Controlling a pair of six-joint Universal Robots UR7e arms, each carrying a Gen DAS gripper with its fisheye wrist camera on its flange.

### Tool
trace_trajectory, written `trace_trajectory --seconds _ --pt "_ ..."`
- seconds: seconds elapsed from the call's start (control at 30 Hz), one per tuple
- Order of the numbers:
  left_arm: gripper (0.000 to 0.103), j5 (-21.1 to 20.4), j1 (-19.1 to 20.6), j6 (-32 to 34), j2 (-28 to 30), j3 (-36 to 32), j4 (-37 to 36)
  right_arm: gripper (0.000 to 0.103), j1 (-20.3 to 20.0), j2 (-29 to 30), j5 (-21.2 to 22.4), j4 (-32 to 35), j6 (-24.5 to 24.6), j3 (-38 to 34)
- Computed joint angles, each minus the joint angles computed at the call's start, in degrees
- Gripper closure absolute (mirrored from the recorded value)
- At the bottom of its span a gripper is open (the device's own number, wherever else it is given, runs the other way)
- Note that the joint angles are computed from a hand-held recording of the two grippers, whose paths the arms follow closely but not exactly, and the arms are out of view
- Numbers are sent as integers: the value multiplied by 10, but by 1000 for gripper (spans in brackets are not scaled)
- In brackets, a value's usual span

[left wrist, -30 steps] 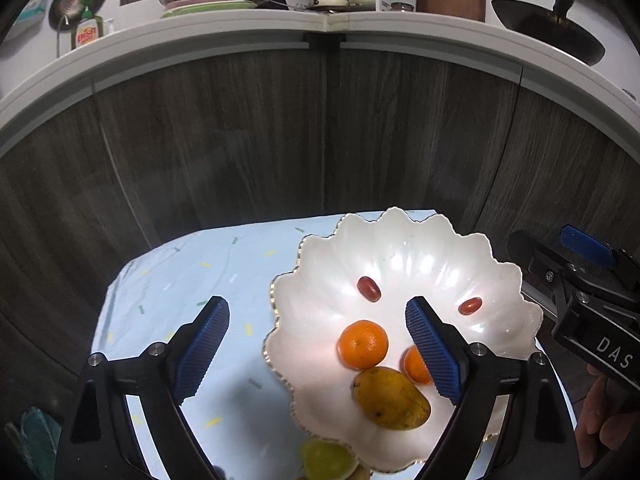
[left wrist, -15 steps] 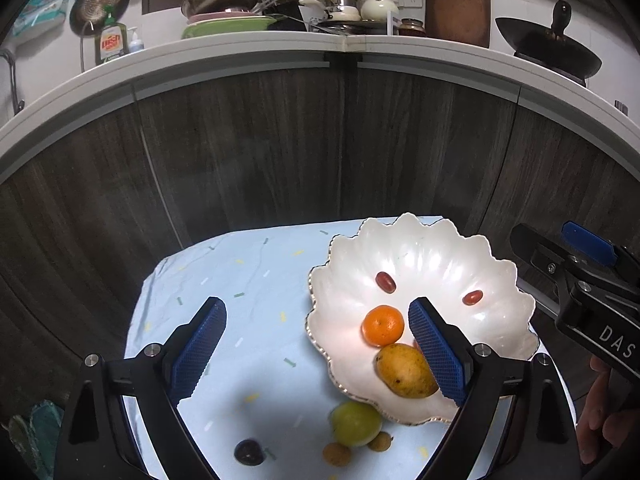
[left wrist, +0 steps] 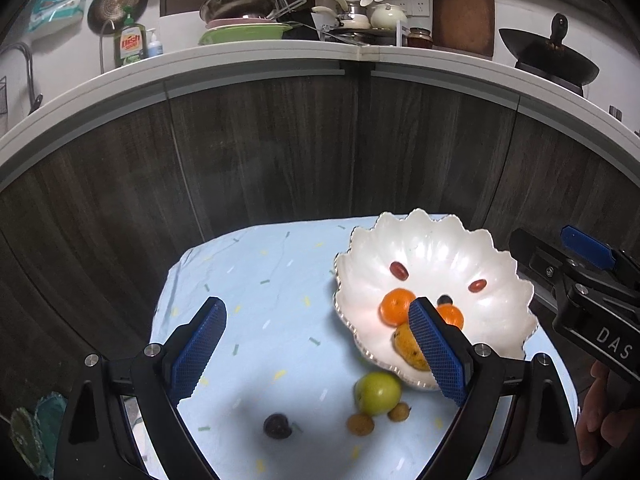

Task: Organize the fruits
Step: 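Withdraw both open tools from the bowl toward the remaining fruits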

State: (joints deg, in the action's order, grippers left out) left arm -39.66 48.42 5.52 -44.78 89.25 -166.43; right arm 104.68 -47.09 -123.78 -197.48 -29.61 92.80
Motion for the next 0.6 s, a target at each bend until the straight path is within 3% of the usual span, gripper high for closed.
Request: trace_trajectory --seconds 0.6 --pt "10 19 -2 24 -58 102 -52 20 16 9 -6 -24 -5 58"
